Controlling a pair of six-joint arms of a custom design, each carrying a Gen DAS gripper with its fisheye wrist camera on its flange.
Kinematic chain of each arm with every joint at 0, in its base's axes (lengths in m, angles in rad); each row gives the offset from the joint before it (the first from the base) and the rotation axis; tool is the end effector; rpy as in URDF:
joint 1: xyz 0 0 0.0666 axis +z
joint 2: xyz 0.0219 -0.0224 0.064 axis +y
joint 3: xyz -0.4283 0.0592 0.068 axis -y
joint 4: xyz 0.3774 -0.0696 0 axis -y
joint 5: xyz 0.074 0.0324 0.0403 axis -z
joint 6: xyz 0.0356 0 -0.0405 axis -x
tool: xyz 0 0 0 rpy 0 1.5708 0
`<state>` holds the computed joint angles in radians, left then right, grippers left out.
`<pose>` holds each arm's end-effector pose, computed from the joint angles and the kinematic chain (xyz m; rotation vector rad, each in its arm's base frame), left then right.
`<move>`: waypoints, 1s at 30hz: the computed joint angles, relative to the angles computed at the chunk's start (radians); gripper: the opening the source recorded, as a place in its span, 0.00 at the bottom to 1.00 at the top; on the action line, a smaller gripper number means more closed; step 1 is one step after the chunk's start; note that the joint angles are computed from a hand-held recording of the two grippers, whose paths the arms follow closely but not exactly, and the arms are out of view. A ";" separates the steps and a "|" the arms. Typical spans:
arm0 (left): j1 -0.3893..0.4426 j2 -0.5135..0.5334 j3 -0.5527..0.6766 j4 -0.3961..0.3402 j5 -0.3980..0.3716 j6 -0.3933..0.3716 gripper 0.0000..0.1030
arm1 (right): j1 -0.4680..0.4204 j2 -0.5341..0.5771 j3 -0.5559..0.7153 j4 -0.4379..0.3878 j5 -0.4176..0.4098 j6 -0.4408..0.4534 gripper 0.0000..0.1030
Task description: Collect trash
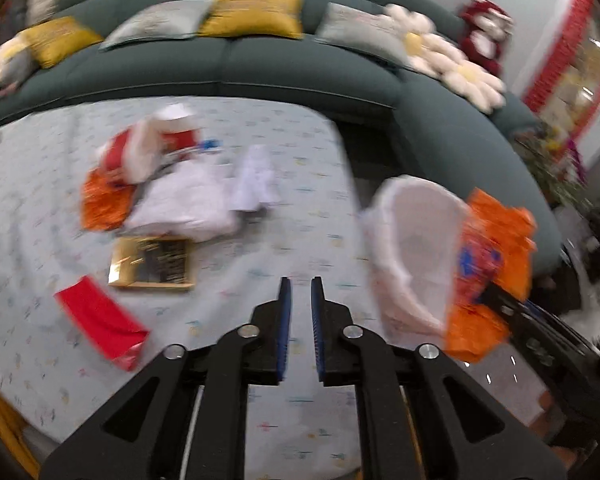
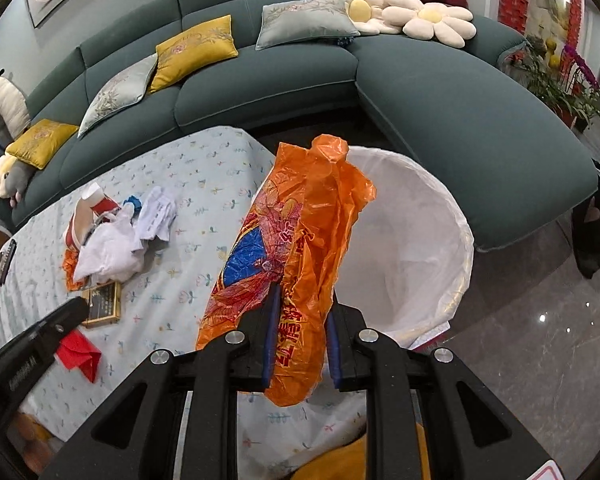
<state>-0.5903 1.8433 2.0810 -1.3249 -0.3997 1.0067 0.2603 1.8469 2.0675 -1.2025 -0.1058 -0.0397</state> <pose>0.5217 -0.3333 0.5190 -0.6450 2.4431 -0.0891 0.6108 0.1661 0.5156 -0.3231 2.5435 0.2504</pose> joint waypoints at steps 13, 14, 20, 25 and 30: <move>0.133 -0.218 -0.428 0.024 0.102 0.420 0.38 | 0.089 0.018 0.008 -0.010 -0.036 0.011 0.19; 0.136 -0.215 -0.431 0.035 0.116 0.409 0.28 | 0.093 0.019 0.009 -0.012 -0.036 0.013 0.19; 0.139 -0.204 -0.434 0.071 0.123 0.343 0.01 | 0.105 0.033 0.020 -0.025 -0.037 0.026 0.19; 0.113 -0.176 -0.357 0.061 0.088 0.276 0.00 | 0.102 0.037 0.027 -0.026 -0.042 0.027 0.19; 0.079 -0.118 -0.223 0.054 0.059 0.192 0.00 | 0.087 0.035 0.028 -0.015 -0.046 0.018 0.19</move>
